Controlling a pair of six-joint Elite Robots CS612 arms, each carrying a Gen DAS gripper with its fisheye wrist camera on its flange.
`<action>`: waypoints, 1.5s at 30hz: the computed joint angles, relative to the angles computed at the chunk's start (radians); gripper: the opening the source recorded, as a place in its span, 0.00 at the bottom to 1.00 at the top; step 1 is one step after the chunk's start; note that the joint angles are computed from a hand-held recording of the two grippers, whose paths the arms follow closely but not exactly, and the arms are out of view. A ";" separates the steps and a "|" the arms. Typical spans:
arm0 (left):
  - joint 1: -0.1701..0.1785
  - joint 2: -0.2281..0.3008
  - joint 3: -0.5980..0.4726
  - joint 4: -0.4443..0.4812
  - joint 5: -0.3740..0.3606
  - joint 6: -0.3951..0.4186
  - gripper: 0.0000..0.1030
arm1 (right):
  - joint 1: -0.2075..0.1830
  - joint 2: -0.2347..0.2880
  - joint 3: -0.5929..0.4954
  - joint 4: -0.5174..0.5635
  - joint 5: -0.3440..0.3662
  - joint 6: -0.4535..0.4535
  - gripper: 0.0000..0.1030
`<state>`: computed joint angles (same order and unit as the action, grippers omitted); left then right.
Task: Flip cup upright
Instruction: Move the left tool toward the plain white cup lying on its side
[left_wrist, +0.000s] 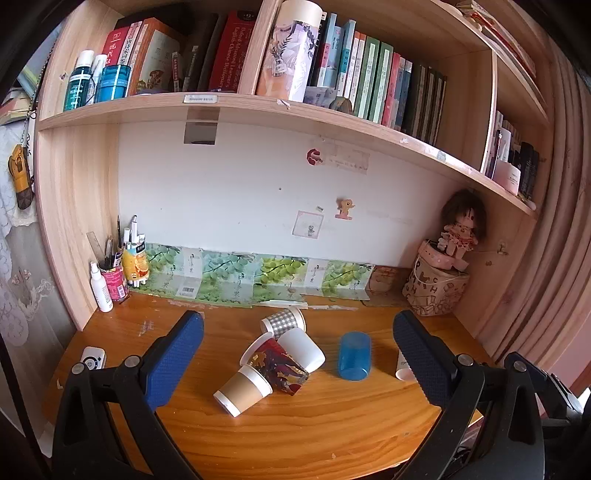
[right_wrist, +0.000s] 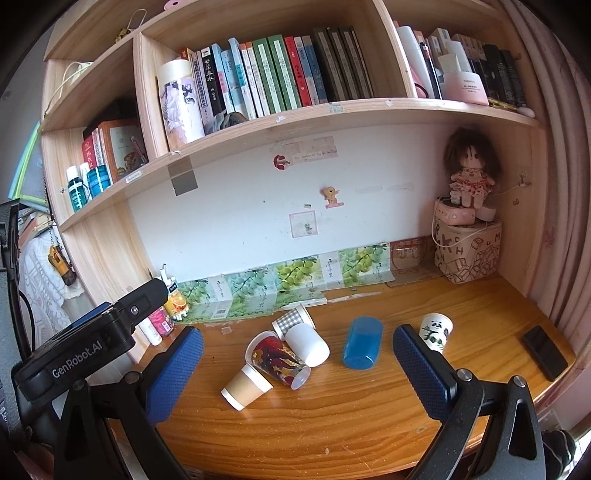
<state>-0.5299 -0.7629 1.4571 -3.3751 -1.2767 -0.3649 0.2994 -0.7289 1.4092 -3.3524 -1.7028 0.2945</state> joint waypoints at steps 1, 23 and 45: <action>0.000 0.002 -0.004 0.006 -0.005 -0.004 0.99 | -0.001 -0.001 0.001 0.005 -0.001 0.001 1.00; -0.043 0.087 -0.223 0.331 0.140 -0.161 0.99 | -0.130 0.052 -0.123 0.206 0.266 -0.075 1.00; -0.029 0.351 -0.770 1.097 0.088 -0.469 0.99 | -0.233 0.183 -0.407 0.764 0.515 -0.292 1.00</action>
<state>-0.5591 -0.4116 0.6875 -2.2779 -1.1889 -0.8340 0.0667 -0.5454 1.0022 -2.5882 -1.1876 0.0022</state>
